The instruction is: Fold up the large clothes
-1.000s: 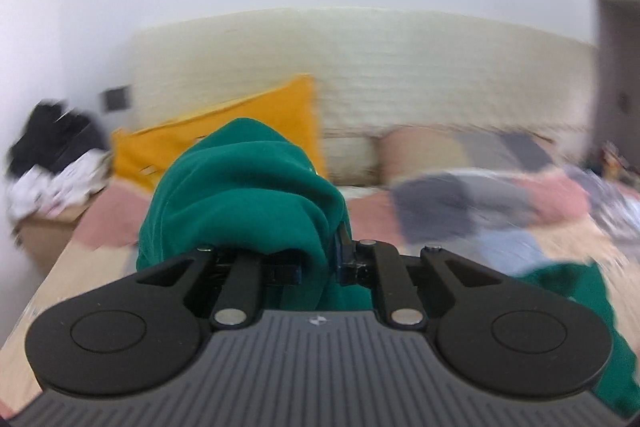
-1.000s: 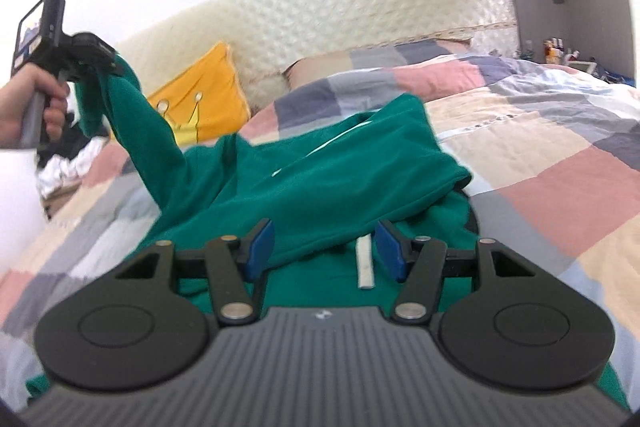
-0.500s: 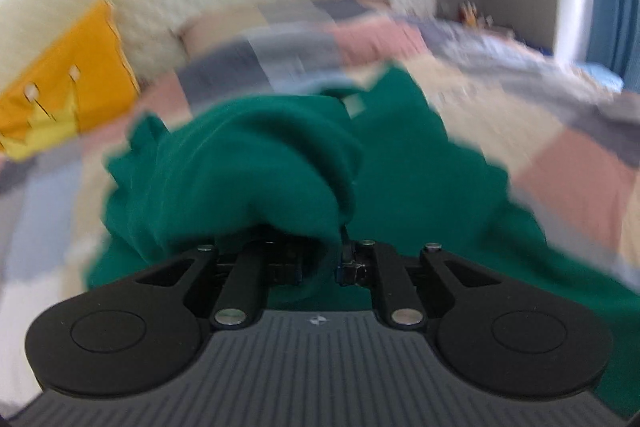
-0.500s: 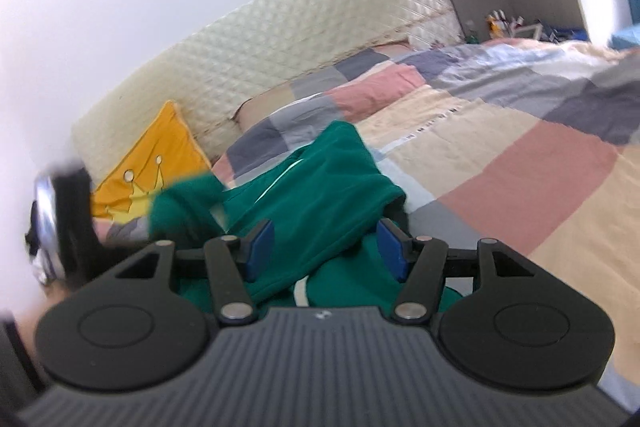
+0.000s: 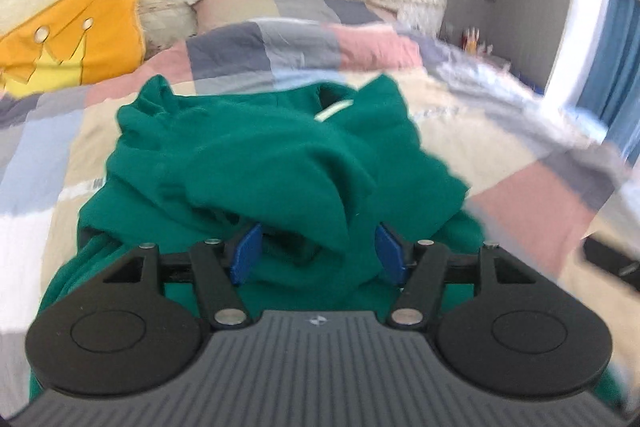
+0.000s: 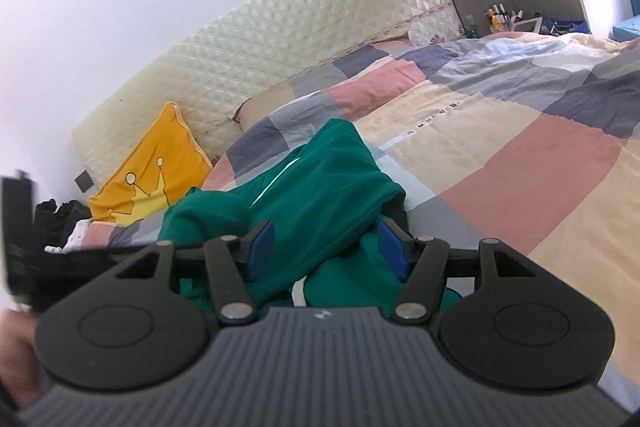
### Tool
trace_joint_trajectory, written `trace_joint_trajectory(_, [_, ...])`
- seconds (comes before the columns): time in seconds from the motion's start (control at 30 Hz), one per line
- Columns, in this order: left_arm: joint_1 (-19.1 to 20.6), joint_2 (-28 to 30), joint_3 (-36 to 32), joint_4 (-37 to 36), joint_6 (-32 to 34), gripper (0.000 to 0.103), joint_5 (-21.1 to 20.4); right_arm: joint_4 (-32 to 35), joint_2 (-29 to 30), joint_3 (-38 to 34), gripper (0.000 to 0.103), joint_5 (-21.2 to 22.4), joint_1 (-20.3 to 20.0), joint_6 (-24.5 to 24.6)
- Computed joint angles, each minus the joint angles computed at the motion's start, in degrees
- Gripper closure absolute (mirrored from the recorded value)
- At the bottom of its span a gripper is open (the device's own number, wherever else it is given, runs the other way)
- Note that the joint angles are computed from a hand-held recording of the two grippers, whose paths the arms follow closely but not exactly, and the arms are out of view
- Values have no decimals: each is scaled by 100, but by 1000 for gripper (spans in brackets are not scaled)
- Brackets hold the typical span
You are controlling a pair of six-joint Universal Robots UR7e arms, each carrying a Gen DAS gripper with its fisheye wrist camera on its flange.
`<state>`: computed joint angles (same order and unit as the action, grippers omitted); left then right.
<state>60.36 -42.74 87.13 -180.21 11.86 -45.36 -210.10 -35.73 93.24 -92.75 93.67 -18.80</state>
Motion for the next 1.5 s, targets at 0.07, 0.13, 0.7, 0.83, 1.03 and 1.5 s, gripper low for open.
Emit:
trace_joint_trajectory(0.07, [-183, -293, 346, -27, -215, 35, 104, -33, -20, 68, 42, 41, 11, -99])
trace_joint_trajectory(0.13, [-362, -567, 697, -118, -495, 35, 224, -87, -36, 147, 42, 64, 34, -250])
trace_joint_trajectory(0.7, [-655, -1451, 2299, -1851, -816, 35, 720, 883, 21, 14, 42, -204, 428, -1224])
trace_joint_trajectory(0.83, [-445, -1546, 2302, -1722, -1101, 35, 655, 1879, 369, -972, 42, -450, 683, -1198])
trace_joint_trajectory(1.03, [-243, -1535, 2189, -1508, -1143, 35, 813, 3277, 1318, -2904, 42, -563, 1029, -1111])
trace_joint_trajectory(1.5, [515, -1705, 1917, -1048, -2374, 35, -10, 3866, 2788, -4558, 42, -1764, 1210, -3136])
